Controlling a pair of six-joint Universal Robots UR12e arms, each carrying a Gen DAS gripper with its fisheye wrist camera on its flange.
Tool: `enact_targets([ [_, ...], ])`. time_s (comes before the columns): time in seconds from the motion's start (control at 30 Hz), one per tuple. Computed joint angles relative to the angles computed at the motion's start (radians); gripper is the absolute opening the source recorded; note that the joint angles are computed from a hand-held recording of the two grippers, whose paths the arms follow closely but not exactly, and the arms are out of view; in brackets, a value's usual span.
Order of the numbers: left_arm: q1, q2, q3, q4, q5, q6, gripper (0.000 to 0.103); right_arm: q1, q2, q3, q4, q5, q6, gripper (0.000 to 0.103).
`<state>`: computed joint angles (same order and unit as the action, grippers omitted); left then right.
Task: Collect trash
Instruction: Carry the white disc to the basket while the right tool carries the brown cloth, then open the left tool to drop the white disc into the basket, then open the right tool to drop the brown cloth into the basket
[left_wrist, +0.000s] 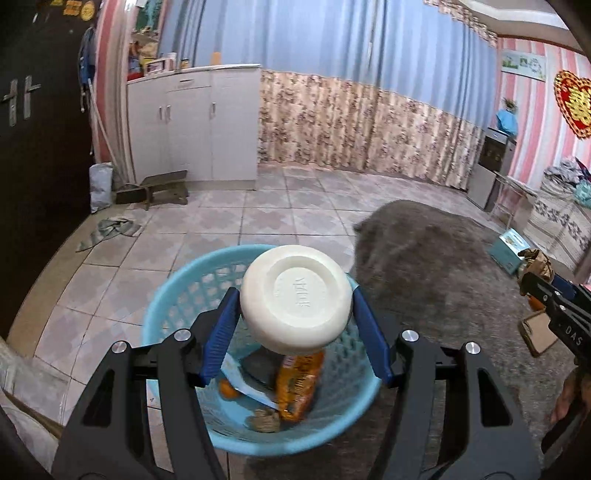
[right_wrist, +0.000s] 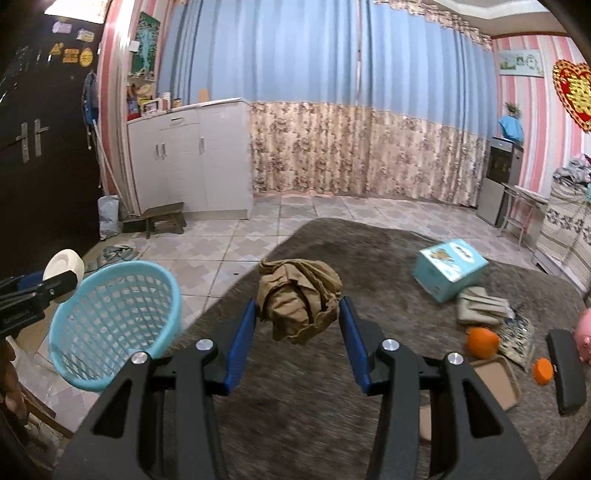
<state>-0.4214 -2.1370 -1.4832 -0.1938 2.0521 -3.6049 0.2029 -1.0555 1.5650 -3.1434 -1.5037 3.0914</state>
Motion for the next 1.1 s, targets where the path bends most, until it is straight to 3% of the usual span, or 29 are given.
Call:
enact_targets([
  [0.33, 0.052, 0.004, -0.037, -0.007, -0.003, 0.009, 0.061, 0.051, 0.038, -0.056, 0.052, 0.008, 0.015, 0.046],
  [0.43, 0.075, 0.013, -0.061, 0.008, -0.051, -0.003, 0.061, 0.065, 0.048, -0.067, 0.06, 0.002, 0.009, 0.046],
  [0.8, 0.101, 0.021, -0.116, 0.087, -0.087, 0.033, 0.061, 0.106, 0.106, -0.138, 0.121, 0.022, 0.029, 0.046],
  [0.83, 0.102, 0.021, -0.119, 0.091, -0.087, 0.035, 0.062, 0.111, 0.111, -0.142, 0.124, 0.022, 0.026, 0.046],
  [0.9, 0.103, 0.022, -0.122, 0.09, -0.078, 0.028, 0.076, 0.119, 0.119, -0.153, 0.132, 0.023, 0.017, 0.046],
  [1.03, 0.107, 0.027, -0.134, 0.126, -0.079, 0.024, 0.078, 0.129, 0.126, -0.161, 0.136, 0.023, 0.002, 0.046],
  [1.1, 0.103, 0.027, -0.136, 0.137, -0.05, 0.029, 0.085, 0.133, 0.129, -0.165, 0.139, 0.022, -0.001, 0.046],
])
